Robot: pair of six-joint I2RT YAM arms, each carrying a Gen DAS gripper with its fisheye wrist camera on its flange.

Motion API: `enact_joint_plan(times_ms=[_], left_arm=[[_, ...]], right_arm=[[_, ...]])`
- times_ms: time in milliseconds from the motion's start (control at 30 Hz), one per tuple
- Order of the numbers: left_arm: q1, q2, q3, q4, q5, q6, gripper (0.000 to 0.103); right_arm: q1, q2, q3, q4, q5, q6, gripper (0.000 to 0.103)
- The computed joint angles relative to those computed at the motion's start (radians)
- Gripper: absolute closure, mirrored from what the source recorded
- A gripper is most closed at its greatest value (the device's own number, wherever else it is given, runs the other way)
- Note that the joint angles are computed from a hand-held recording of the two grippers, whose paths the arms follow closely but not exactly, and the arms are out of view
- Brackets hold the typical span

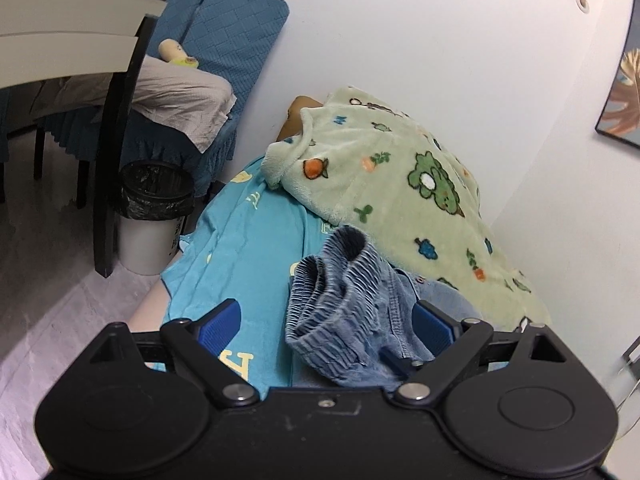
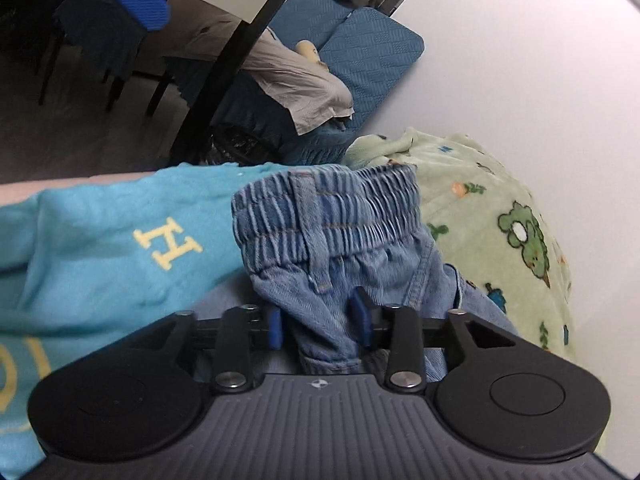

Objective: Fold clothes
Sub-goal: 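Lay the waistband over the folded legs and open the right gripper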

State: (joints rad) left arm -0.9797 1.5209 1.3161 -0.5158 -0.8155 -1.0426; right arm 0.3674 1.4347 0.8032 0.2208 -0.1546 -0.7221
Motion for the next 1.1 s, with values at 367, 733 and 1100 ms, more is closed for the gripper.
enact_joint_plan(times_ms=[367,733,1100], left_arm=[[-0.041,0.07,0.081,-0.067,-0.027,0.032,0.011],[-0.167,0.175,0.251,-0.207,-0.118,0.052,0.011],[-0.306,0.247,0.311,-0.348,-0.211,-0.057,0.011]], right_arm=[[-0.179,-0.308,-0.085,-0.17,-0.277,-0.012,0.015],[-0.642,-0.532,0.1,-0.619,-0.638,0.259,0.015],[-0.926,-0.543,0.079,-0.677,-0.821,0.387,0.016]])
